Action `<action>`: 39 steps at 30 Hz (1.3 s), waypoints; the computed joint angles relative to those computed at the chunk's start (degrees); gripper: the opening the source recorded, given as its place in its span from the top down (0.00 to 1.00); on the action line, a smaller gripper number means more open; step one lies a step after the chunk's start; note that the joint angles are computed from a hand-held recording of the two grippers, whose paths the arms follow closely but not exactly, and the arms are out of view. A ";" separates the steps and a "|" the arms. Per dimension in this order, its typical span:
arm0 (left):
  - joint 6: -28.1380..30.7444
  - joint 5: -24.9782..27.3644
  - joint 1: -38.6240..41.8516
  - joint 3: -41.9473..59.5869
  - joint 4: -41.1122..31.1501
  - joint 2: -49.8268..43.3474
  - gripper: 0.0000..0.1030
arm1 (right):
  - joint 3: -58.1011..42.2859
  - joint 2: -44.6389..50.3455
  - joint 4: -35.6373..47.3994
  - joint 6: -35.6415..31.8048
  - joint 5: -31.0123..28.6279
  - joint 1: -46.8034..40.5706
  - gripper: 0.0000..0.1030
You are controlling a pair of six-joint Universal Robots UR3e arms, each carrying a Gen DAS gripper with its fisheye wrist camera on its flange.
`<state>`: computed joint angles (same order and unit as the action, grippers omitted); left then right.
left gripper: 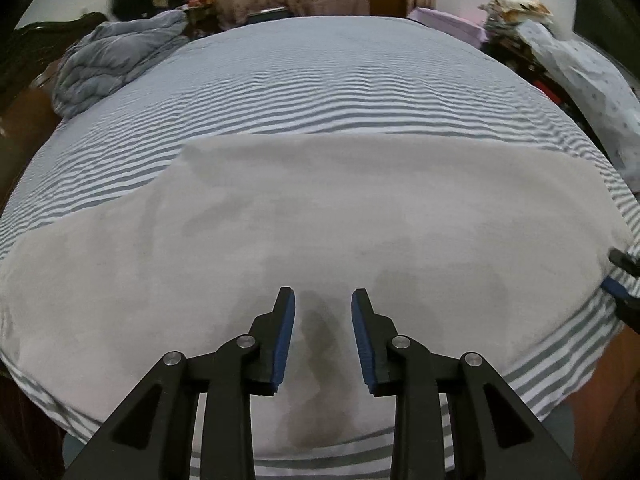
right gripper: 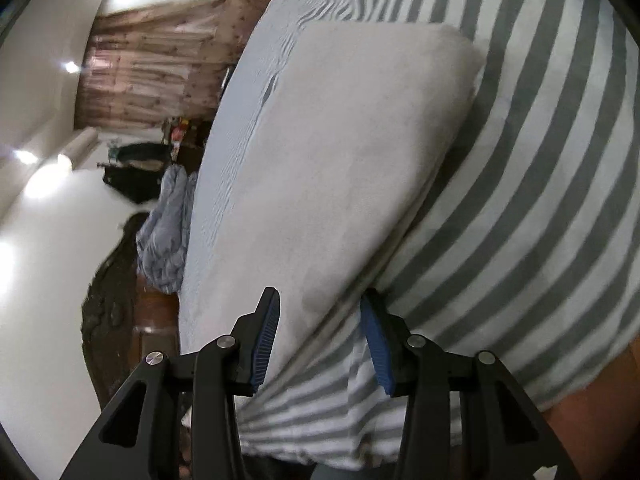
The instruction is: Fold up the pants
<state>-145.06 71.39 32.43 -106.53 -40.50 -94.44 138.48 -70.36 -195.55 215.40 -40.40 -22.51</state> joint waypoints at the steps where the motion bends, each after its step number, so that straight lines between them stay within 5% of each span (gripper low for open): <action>1: -0.01 0.00 -0.44 0.47 -0.17 -0.64 0.70 | 0.03 1.29 -1.77 1.04 -0.17 -0.68 0.61; 4: -0.42 -0.20 -2.44 0.41 -0.37 -1.06 0.70 | 0.14 7.38 -10.95 5.69 4.22 -3.54 0.65; 11: -3.77 3.45 -8.41 0.76 3.98 -4.41 0.69 | -2.01 8.84 -14.44 8.26 3.21 -6.74 0.69; 16: -2.44 2.65 -8.41 -0.41 6.88 -5.66 0.67 | -4.28 7.84 -12.70 9.81 0.62 -5.35 0.82; 23: -1.27 0.28 -6.80 0.26 5.50 -5.81 0.65 | -8.55 -3.33 -3.56 8.67 -4.67 0.59 0.86; 29: -0.27 -6.18 -1.35 7.09 -9.01 -5.81 0.65 | -28.51 -4.41 11.66 7.02 -9.33 13.09 0.86; 39: 3.31 -9.96 15.35 9.29 -14.02 -5.47 0.64 | -77.35 21.68 35.81 5.86 -16.44 36.02 0.85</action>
<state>-141.75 61.42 47.78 -97.24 -54.52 -99.91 61.13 -48.69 -159.74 221.26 -56.84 13.51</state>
